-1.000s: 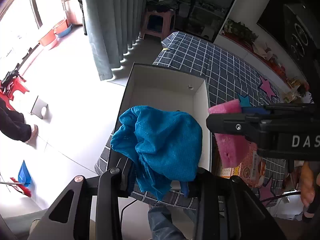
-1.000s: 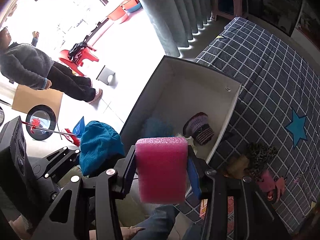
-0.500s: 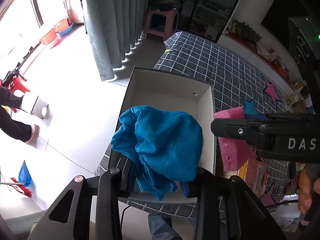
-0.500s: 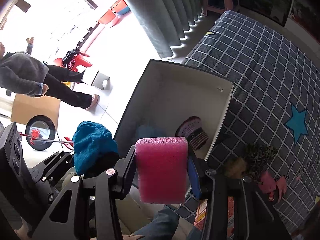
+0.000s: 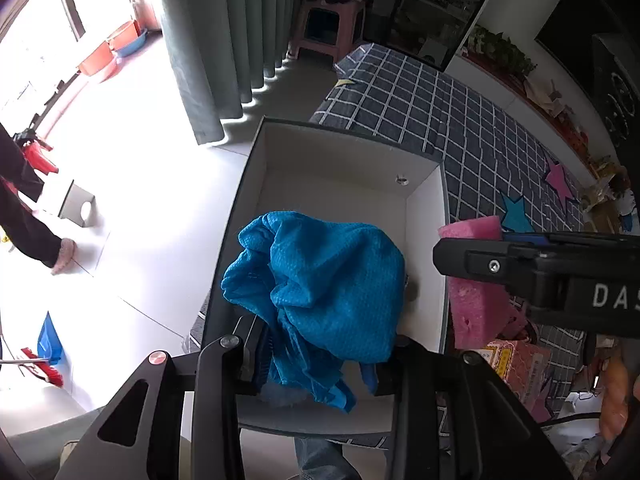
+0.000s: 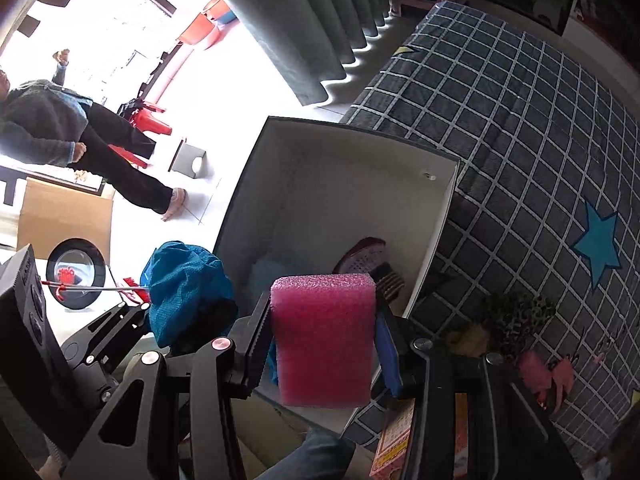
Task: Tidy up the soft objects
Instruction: 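Carry the blue cloth and pink sponge in both tools over the white box, then open both tools to drop the blue cloth and pink sponge into the box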
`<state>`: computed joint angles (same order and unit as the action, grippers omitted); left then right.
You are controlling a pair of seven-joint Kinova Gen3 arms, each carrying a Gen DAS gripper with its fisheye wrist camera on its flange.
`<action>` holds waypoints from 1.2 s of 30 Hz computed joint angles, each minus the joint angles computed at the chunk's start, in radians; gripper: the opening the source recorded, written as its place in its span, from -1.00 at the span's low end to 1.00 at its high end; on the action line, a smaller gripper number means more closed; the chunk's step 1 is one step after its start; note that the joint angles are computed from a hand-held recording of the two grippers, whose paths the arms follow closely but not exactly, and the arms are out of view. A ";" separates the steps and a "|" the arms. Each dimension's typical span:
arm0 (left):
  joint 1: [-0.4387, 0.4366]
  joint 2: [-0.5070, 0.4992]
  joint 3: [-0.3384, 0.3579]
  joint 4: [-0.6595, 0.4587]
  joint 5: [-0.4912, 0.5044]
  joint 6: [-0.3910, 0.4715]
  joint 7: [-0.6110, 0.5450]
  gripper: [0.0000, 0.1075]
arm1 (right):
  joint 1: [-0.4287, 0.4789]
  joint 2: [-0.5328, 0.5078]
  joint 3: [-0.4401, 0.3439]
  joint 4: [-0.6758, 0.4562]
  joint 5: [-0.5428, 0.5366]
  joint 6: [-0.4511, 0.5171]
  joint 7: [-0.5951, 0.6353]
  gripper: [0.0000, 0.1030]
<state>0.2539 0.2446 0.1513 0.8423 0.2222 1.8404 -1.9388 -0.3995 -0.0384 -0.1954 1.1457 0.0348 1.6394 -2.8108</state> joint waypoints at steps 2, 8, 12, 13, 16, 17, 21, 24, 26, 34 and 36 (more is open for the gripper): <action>0.001 0.015 0.002 -0.009 0.013 0.012 0.018 -0.29 | 0.009 -0.008 0.009 0.019 -0.012 -0.014 0.002 -0.07; 0.027 0.030 0.006 -0.025 -0.007 0.010 0.033 -0.29 | 0.027 -0.009 0.016 0.039 -0.026 -0.025 0.017 -0.07; 0.036 0.038 0.004 -0.026 -0.021 0.002 0.038 -0.29 | 0.036 -0.006 0.021 0.044 -0.031 -0.029 0.027 -0.07; 0.036 0.039 0.003 -0.025 -0.023 0.002 0.040 -0.29 | 0.036 -0.005 0.021 0.044 -0.031 -0.029 0.026 -0.07; 0.036 0.048 0.002 -0.028 -0.023 0.007 0.051 -0.29 | 0.040 -0.005 0.024 0.049 -0.037 -0.032 0.026 -0.07; 0.039 0.050 0.001 -0.027 -0.028 0.003 0.054 -0.29 | 0.042 -0.007 0.024 0.052 -0.038 -0.034 0.023 -0.07; 0.038 0.058 0.000 -0.027 -0.026 0.004 0.066 -0.29 | 0.047 -0.010 0.026 0.059 -0.043 -0.038 0.015 -0.07; 0.044 0.067 0.001 -0.031 -0.034 0.010 0.071 -0.29 | 0.050 -0.009 0.026 0.067 -0.044 -0.041 0.012 -0.07; 0.051 0.071 0.001 -0.035 -0.041 0.012 0.075 -0.29 | 0.051 -0.009 0.027 0.070 -0.044 -0.044 0.010 -0.07; 0.072 0.074 0.003 -0.040 -0.060 0.002 0.079 -0.29 | 0.053 -0.001 0.029 0.055 -0.037 -0.035 0.010 -0.07; 0.075 0.073 0.003 -0.038 -0.064 0.000 0.078 -0.29 | 0.052 0.001 0.029 0.048 -0.032 -0.030 0.009 -0.07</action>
<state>0.3287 0.3177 0.1542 0.8045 0.1583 1.8404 -1.8609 -0.3471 -0.0370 -0.1667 1.1936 0.0033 1.6089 -2.8021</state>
